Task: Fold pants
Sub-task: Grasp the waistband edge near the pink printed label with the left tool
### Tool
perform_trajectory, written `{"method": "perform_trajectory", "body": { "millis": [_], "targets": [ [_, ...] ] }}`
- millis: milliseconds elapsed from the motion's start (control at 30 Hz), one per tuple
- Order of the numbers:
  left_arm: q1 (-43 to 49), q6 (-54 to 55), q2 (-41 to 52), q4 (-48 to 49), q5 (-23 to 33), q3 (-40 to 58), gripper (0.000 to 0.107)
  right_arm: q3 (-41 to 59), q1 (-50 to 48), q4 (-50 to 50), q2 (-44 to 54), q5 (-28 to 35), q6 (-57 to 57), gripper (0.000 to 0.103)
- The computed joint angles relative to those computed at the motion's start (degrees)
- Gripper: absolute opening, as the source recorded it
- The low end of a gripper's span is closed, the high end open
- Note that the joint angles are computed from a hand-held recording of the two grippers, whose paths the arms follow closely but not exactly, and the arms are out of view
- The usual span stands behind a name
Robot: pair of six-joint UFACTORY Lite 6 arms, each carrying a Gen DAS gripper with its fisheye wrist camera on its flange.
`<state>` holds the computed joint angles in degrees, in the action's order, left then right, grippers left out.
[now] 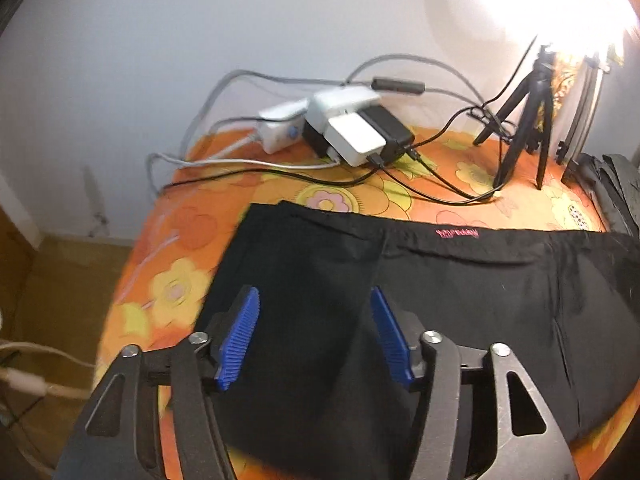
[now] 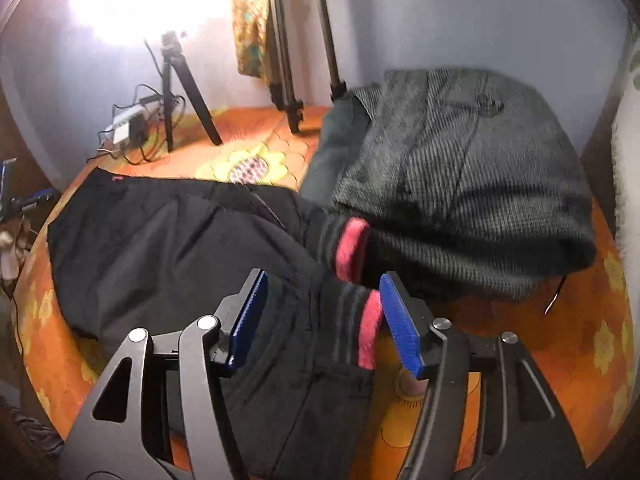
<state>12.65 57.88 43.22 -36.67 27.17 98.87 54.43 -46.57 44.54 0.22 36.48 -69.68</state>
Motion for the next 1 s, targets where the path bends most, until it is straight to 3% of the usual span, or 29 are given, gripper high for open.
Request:
{"method": "perform_trajectory", "body": {
  "millis": [133,300,433,500,533,567,600,633,700,900,933,967,1000],
  "targets": [
    [-3.82,-13.23,12.30,13.67,-0.19,16.24,0.060,1.88,0.59,-1.24,4.08,-1.24,2.99,0.063],
    [-5.73,-24.53,27.69,25.76,4.43,37.67,0.060,2.76,1.04,-0.94,6.37,-2.37,3.59,0.065],
    [-4.66,-22.17,30.23,22.01,4.78,41.26,0.067,2.59,1.47,-1.25,7.54,-3.64,3.87,0.066],
    [-3.99,-16.54,27.13,16.17,1.24,34.87,0.062,2.93,1.56,-1.24,8.31,-3.63,4.24,0.066],
    [-3.64,-11.72,25.42,11.74,-0.20,31.40,0.051,3.13,1.67,-1.26,8.67,-3.61,4.39,0.067],
    [-3.77,-8.91,24.31,8.86,-0.69,29.32,0.031,3.41,1.81,-1.37,9.11,-3.62,4.48,0.067],
    [-3.76,-6.59,23.37,6.68,-0.98,27.57,0.020,3.59,1.90,-1.36,9.44,-3.71,4.46,0.067],
    [-4.11,-6.19,22.51,6.61,-1.67,26.01,0.003,3.75,1.95,-1.27,9.78,-3.81,4.55,0.067],
    [-4.98,-6.04,20.97,7.88,-4.11,23.13,0.000,4.22,1.91,-0.97,10.45,-3.41,4.60,0.069],
    [-4.23,-6.46,19.36,5.62,-6.56,21.09,0.000,4.39,0.61,0.46,10.31,-1.97,2.81,0.069],
    [-3.75,-9.74,20.83,7.52,-4.86,24.13,0.008,4.39,0.04,0.94,10.05,-1.37,2.31,0.069],
    [-3.23,-14.93,23.61,10.97,-1.26,29.57,0.031,4.40,-0.35,1.14,9.93,-0.99,2.08,0.069],
    [-3.38,-19.95,26.19,15.10,0.63,34.31,0.046,4.40,-0.65,1.23,9.81,-0.72,1.96,0.069]
  ]
}}
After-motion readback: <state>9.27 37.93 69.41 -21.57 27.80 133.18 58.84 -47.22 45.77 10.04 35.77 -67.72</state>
